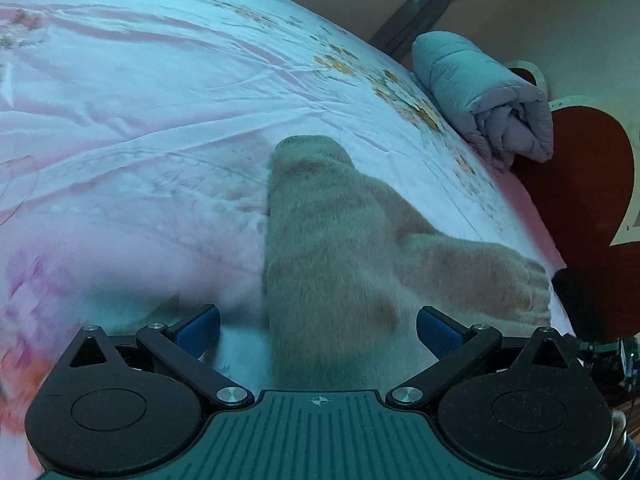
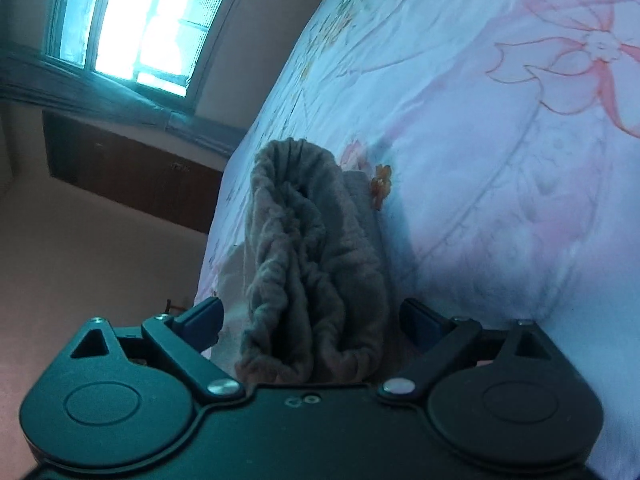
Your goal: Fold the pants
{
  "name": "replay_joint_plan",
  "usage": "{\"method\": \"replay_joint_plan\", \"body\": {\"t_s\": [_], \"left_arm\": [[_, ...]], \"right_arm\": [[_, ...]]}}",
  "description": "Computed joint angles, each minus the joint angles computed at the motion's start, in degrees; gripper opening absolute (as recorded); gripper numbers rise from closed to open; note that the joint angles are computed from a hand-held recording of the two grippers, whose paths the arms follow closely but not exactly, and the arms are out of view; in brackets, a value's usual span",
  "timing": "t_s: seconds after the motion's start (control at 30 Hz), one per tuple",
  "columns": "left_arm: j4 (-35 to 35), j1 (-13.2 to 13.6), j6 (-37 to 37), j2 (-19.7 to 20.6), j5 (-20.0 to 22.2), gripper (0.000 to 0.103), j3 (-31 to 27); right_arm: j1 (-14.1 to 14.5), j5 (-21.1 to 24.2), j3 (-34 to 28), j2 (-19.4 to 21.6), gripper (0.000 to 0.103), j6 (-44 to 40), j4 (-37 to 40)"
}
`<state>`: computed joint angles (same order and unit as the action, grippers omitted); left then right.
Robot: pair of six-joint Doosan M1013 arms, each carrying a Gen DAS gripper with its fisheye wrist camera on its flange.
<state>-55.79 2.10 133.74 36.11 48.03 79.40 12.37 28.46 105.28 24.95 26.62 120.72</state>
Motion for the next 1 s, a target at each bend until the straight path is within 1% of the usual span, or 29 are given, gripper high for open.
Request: {"method": "replay_joint_plan", "body": {"t_s": [0.13, 0.23, 0.3, 0.33, 0.4, 0.5, 0.53, 0.57, 0.6, 0.8, 0.83, 0.9, 0.93, 0.97, 1.0], "left_arm": [[0.14, -0.56, -2.31, 0.63, -0.67, 0.103, -0.74], [-0.46, -0.60, -2.08, 0.79, -0.77, 0.103, -0.69], [-0.71, -0.41, -1.23, 1.02, 0.29, 0.103, -1.02], [-0.55, -0.35, -1.03, 1.18, 0.75, 0.103, -1.30], [0.29, -0.55, -0.59, 1.02, 0.23, 0.102, -1.24], [0.31, -1.02, 1.96, 0.66, -0.73, 0.101, -0.67], [-0.53, -1.02, 2.93, 0.64, -0.46, 0.099, -0.52], [-1.09, -0.99, 3.64, 0.69, -0.01, 0.092, -0.51], [-1.29, -0.98, 4.05, 0.77, 0.61, 0.089, -0.60], [-1.04, -1.14, 6.33, 0.76, 1.67, 0.076, -0.65], [-0.94, -1.13, 6.43, 0.77, 1.79, 0.074, -0.69], [-0.96, -1.01, 6.63, 0.84, 2.19, 0.067, -0.83], [-0.96, -0.95, 6.87, 0.86, 2.39, 0.064, -0.90], [-1.31, -0.83, 7.07, 0.93, 2.88, 0.057, -1.00], [-1.41, -0.71, 7.07, 0.96, 3.30, 0.048, -1.10]], "right_arm": [[-0.56, 1.75, -0.33, 0.40, 0.089, 0.33, -1.04], [-0.78, 2.60, -0.77, 0.51, 0.091, 2.11, -3.75], [-0.69, 2.91, -1.30, 0.78, 0.097, 3.11, -5.84], [-0.67, 3.18, -1.48, 0.81, 0.097, 3.45, -6.94], [-0.42, 2.45, -1.90, 0.71, 0.097, 5.02, -9.73], [-0.15, 1.49, -2.25, 0.56, 0.098, 6.84, -12.23], [-0.07, 1.22, -2.39, 0.50, 0.098, 7.73, -13.03], [-0.01, 0.87, -2.52, 0.32, 0.098, 8.93, -14.14], [0.29, 0.15, -2.95, 0.35, 0.098, 10.11, -15.14], [0.57, -0.54, -3.94, 0.71, 0.098, 15.01, -18.79], [0.74, -0.87, -4.51, 0.79, 0.098, 17.10, -20.92], [0.96, -1.41, -6.01, 1.29, 0.098, 22.35, -26.63], [1.14, -1.67, -6.58, 1.40, 0.098, 23.70, -28.50], [1.41, -2.09, -7.10, 1.52, 0.090, 24.15, -29.79], [1.77, -2.83, -7.49, 1.58, 0.063, 24.53, -31.59]]}}
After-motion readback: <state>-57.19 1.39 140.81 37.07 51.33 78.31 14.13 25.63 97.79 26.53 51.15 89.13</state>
